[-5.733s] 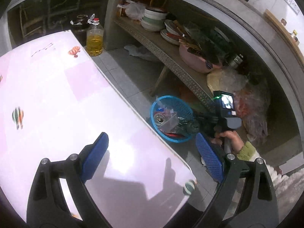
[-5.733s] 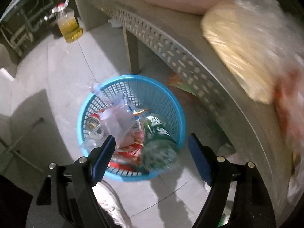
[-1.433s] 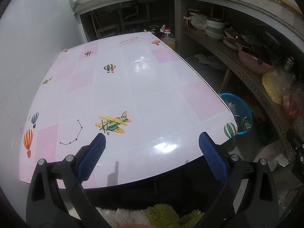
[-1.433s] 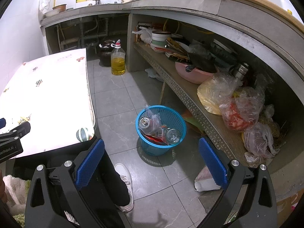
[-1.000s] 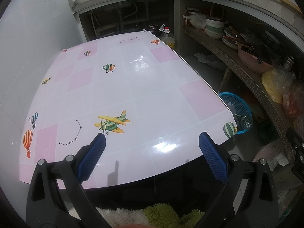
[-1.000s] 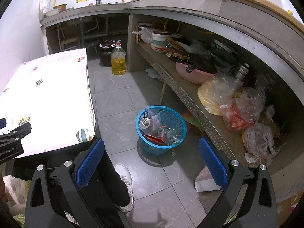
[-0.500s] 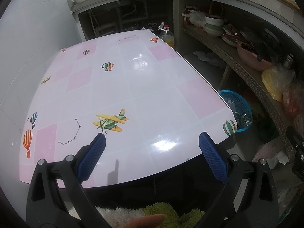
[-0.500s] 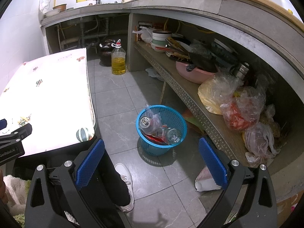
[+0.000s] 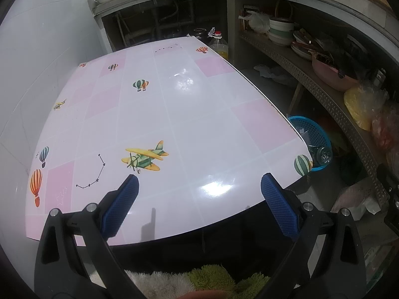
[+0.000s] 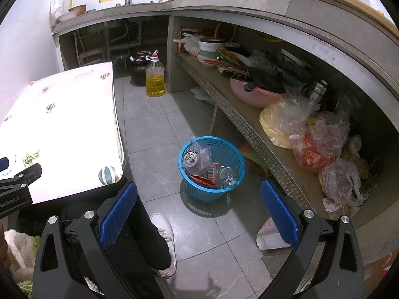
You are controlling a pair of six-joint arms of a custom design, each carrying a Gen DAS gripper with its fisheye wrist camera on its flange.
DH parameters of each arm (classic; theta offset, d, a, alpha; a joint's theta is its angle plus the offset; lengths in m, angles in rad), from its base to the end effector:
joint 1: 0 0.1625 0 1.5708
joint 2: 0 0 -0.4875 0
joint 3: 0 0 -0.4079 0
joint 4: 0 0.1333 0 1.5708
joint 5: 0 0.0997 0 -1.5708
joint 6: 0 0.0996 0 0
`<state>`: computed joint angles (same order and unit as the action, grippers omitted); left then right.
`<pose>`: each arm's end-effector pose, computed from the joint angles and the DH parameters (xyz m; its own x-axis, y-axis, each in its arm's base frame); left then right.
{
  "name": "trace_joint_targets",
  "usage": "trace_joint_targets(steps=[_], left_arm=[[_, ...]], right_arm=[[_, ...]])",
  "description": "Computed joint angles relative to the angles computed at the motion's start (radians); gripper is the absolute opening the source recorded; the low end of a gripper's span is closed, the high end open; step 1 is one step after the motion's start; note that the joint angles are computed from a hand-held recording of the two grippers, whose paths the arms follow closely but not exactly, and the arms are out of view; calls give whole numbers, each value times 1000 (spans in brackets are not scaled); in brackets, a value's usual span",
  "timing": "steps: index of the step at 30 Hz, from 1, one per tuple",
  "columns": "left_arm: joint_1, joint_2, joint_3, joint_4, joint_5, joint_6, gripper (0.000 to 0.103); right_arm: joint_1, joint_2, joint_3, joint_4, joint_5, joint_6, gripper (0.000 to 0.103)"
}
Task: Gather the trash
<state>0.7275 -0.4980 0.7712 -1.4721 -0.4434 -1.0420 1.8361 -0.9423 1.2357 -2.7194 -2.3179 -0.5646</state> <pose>-0.5225 -0.7642 0.2093 -0.6210 -0.2632 -0.7383 0.3164 0.7777 -0.5433 0.2725 -0.7525 0.4662 -0.6197 -0.0832 0.7804 -0.5961 0.6967 -0.3990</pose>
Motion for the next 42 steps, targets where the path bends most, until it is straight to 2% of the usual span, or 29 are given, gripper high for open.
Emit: trace_joint_targets(steps=[42], left_arm=[[5,-19,27,-6,-9,-7,94]], right_arm=[[-5,-3,-3,9,5,-1,96]])
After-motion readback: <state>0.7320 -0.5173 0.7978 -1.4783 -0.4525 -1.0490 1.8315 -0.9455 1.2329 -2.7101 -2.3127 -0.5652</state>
